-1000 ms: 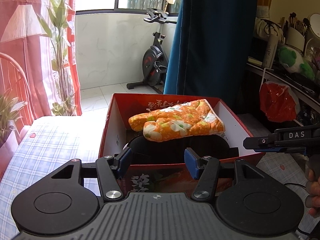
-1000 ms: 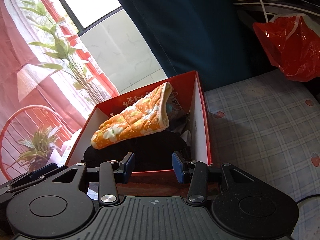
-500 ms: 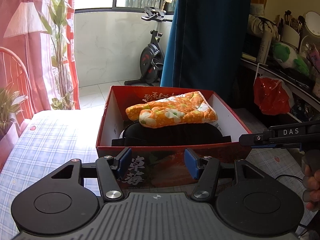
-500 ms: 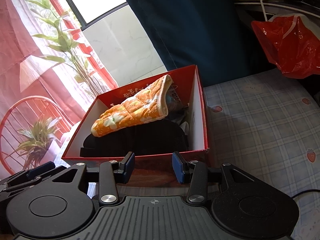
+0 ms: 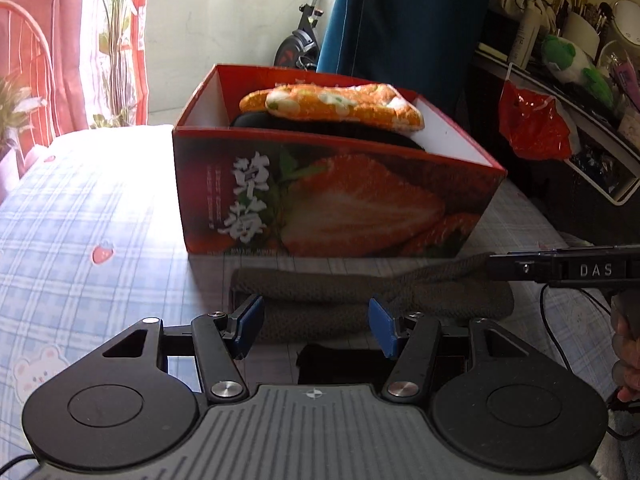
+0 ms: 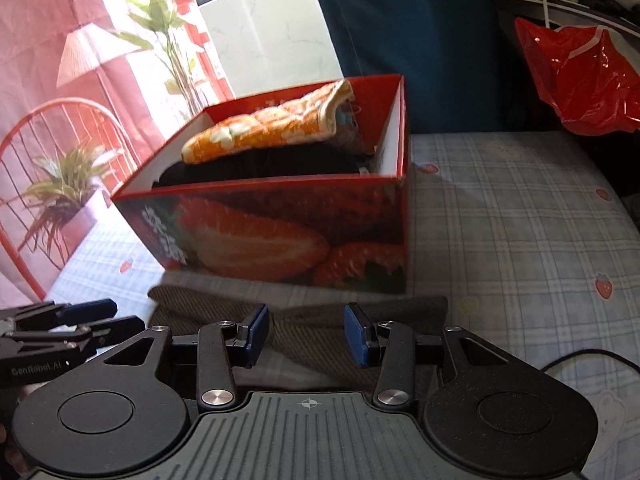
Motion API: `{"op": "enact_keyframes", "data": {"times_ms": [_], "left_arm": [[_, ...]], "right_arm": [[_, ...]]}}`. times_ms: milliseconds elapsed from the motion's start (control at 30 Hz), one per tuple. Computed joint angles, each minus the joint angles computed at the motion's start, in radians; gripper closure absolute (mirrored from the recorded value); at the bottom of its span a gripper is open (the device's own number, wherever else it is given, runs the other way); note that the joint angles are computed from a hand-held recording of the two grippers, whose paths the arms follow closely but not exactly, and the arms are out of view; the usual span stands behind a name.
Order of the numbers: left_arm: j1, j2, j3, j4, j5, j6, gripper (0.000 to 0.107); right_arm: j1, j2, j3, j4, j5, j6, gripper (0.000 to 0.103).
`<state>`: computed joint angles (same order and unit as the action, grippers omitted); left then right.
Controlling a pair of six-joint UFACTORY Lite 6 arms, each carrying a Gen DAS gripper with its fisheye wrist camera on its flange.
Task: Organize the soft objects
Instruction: 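Move both grippers back down to the black gloves beside the box, then close both grippers on the black gloves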
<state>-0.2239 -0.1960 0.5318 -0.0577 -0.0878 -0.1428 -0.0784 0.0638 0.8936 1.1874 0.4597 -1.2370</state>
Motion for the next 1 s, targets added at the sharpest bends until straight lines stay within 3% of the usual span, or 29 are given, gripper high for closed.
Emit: {"op": "enact_keyframes", "data": {"times_ms": [67, 133, 300, 433, 567, 800, 900, 1000], "left_arm": [[-0.005, 0.030, -0.018, 0.113, -0.021, -0.118, 0.046], [-0.009, 0.061, -0.027, 0.199, -0.039, -0.203, 0.046], [-0.008, 0.160, -0.016, 0.276, -0.082, -0.297, 0.046], [0.023, 0.182, -0.033, 0.442, -0.128, -0.466, 0.047], [0.046, 0.169, -0.055, 0.542, -0.159, -0.550, 0.058], [0.020, 0.157, -0.097, 0.402, -0.202, -0.416, 0.066], [-0.001, 0.139, -0.125, 0.230, -0.215, -0.275, 0.071], [0.008, 0.121, -0.153, 0.165, -0.237, -0.230, 0.074]], "right_arm": [[0.027, -0.026, -0.071, 0.011, -0.060, -0.071, 0.060], [0.047, -0.048, -0.132, 0.034, -0.101, -0.146, 0.051], [0.037, -0.052, -0.227, 0.178, -0.106, -0.307, 0.044], [0.049, -0.035, -0.257, 0.316, -0.114, -0.449, 0.040], [0.063, -0.016, -0.263, 0.422, -0.115, -0.562, 0.038], [0.086, -0.013, -0.303, 0.669, -0.115, -0.814, 0.038], [0.084, -0.003, -0.309, 0.734, -0.088, -0.873, 0.044], [0.093, 0.000, -0.328, 0.823, -0.055, -0.951, 0.050]]}}
